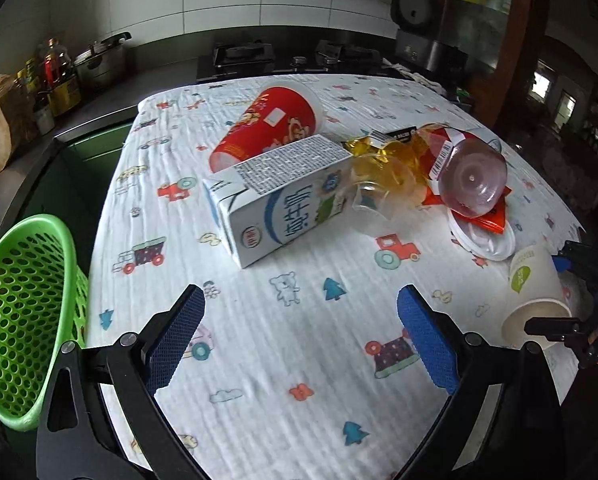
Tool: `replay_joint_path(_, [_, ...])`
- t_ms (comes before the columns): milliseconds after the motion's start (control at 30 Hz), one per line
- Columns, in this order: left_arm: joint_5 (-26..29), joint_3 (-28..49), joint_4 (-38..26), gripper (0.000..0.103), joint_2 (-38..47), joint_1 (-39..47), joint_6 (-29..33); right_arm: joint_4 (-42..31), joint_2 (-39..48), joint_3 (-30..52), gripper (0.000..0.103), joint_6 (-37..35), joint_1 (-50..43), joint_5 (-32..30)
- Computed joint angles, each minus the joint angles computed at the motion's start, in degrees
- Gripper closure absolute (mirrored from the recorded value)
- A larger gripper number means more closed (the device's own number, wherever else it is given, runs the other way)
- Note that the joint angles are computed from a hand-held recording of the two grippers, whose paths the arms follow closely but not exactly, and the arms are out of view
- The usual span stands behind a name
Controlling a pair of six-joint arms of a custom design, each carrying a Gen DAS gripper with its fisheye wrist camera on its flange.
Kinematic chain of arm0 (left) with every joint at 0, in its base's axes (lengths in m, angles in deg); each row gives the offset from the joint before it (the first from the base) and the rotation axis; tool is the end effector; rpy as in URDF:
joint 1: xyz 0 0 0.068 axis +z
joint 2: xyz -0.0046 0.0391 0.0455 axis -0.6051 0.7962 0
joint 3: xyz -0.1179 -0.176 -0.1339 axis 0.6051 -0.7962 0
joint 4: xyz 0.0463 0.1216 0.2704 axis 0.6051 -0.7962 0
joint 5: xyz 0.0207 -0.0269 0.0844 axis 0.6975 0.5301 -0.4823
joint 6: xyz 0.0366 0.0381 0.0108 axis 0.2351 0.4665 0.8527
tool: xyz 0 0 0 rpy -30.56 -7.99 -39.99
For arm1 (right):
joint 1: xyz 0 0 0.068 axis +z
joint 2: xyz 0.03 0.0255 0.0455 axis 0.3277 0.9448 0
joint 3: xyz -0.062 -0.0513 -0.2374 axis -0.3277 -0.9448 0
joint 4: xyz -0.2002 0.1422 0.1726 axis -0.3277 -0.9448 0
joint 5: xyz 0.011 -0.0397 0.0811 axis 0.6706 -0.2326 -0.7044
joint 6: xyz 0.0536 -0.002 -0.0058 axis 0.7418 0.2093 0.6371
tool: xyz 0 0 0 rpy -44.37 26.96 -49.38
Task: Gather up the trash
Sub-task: 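Grasp the clear plastic cup with the left tool while the right tool lifts the paper cup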
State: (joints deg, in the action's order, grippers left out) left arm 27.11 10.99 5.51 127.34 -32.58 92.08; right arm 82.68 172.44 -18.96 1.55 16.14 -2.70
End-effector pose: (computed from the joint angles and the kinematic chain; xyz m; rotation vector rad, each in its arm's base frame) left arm 0.2983 0.0158 0.0522 0.2041 2.4036 -0.1838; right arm 0.2747 0.0028 0.0443 -0.7069 2.4323 0.4647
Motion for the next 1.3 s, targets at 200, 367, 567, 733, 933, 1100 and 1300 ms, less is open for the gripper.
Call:
replay_joint_path(200, [0.9,7.2,0.4,0.009,7.2,-5.8,-0.2,0.1,-0.3,-0.6,0.021,-0.4,-1.1,-0.9])
replay_joint_path(367, [0.1,13.6,0.0,0.009,12.8,-7.9,-0.6,-0.3,-0.5,-0.9,0.021,-0.5,-2.1,-2.0])
replay_joint_path(567, [-1.2,17.3,0.5,0.017,16.9,-9.5,0.4,-0.6,-0.9,-1.1,0.021,-0.8,-2.6,-2.6])
replay_joint_path(733, [-3.8,19.0,1.3,0.025,19.4,-11.1,1.4,-0.9,-0.6,-0.9,0.021,-1.0,-2.9,-3.2])
replay_joint_path(933, [-5.4,20.7,1.5,0.039,21.4,-12.2,1.5,-0.8,-0.5,-0.9,0.021,-1.1,-3.2,-3.4])
replay_joint_path(1100, [-6.1,20.4,2.4,0.045,21.7,-12.2,1.4,0.0,-0.3,-1.2,0.021,-0.5,-3.0,-3.3])
replay_joint_path(1300, [-4.5,16.7,3.7,0.046,18.9,-11.5,0.9,-0.1,-1.4,-1.8,0.021,0.5,-2.8,-3.2])
